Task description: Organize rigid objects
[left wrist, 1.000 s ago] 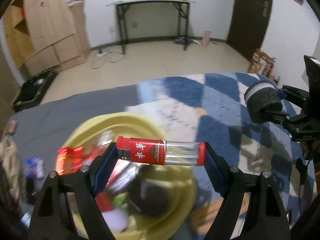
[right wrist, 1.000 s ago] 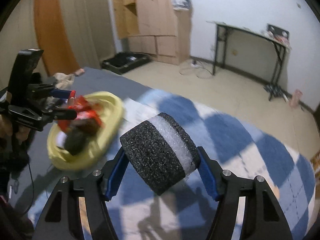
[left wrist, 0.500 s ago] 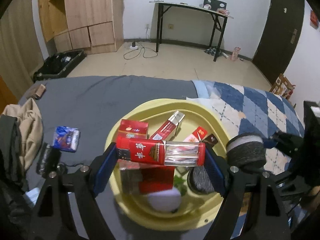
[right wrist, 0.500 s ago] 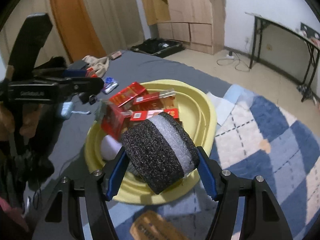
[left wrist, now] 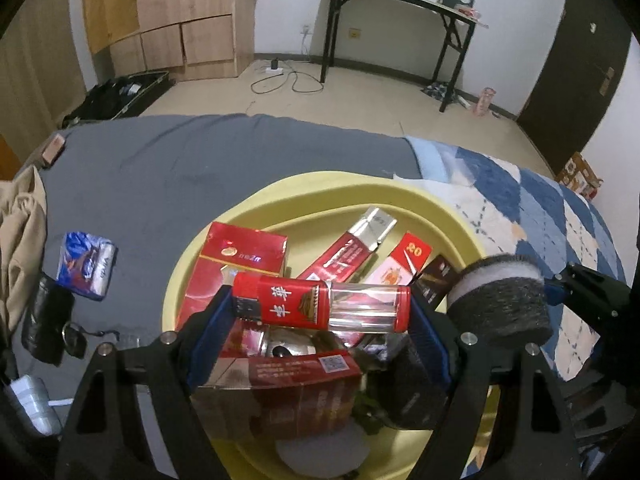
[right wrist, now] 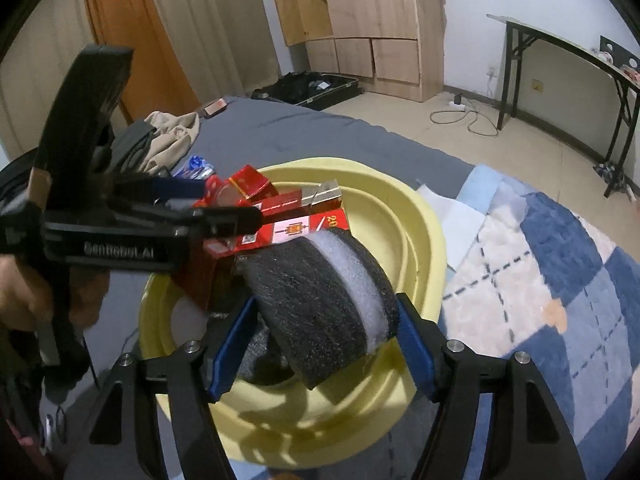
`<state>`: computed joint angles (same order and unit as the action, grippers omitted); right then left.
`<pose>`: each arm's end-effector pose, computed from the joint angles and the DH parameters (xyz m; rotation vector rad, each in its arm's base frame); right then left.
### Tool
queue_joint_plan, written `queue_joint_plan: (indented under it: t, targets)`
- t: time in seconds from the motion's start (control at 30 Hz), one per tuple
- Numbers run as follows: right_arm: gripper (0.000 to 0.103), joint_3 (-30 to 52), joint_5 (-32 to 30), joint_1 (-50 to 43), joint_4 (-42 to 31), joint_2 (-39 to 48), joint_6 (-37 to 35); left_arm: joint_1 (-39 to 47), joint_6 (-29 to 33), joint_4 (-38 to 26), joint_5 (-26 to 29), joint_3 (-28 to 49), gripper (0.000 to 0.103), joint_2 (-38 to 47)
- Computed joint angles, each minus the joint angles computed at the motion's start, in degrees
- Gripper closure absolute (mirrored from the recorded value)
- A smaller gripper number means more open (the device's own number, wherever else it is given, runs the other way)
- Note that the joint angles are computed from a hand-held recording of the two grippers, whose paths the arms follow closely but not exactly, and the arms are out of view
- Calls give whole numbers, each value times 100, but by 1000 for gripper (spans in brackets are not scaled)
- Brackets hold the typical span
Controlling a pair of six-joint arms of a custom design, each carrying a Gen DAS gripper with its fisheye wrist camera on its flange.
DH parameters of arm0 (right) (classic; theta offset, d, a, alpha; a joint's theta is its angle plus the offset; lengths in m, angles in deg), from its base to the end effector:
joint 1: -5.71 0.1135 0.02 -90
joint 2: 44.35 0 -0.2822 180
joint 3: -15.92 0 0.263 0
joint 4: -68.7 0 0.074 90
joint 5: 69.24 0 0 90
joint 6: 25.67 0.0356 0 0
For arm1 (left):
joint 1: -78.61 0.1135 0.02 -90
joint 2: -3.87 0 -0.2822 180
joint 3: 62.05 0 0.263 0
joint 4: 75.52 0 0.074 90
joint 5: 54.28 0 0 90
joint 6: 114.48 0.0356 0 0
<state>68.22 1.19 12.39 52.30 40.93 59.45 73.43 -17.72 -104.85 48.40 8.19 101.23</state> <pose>0.2841 0.0453 0.1699 -0.3951 2.3784 0.4289 0.3482 -0.0394 0.1829 0.3489 2.5182 -0.2717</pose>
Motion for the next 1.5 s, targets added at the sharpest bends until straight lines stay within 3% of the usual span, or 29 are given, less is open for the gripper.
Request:
queue_joint_plan:
  t: [0.1,0.3,0.53,0.63,0.73,0.83,0.93,1.1,1.37,1.5]
  targets:
    - [31,191,247,179,21,310,-6,86,-120,230,57,-184,0,-160]
    - [0,-29,317,198,349,23,236,437,-270,318,391,-578,0,-953]
    - [0,-1025,532,-60,216,-1605,25,679,-208,353,165,-2100,0,-2861]
    - [0,-1897,374,-130,347,-2322,112,467,-550,496,-392,-3111,0,-3738]
    - [0,-2669,575,42,672,-2380,193,281,-948,739,-580,-4092,0,-4532]
    - [0,-2882,867,265,1164,-1876,250,-135,-1507,1131,-1175,-4586,0,-4345]
    - [0,-2723,1053,374,1757,-948,439,-145,-1835,1857,-1124,-4742,0,-3522]
    - [0,-2647,1526,706,2818,101,478,-305,-2042,2955,-1154,-5248,0,-3306]
    - [0,-2733,2038,1140,3023,189,659,-1145,-2324,2854,-2302,-4735,0,-2081]
    - [0,-2720,1935,1019,2996,180,578,-996,-2255,2885,-2143,-4799,0,-2158]
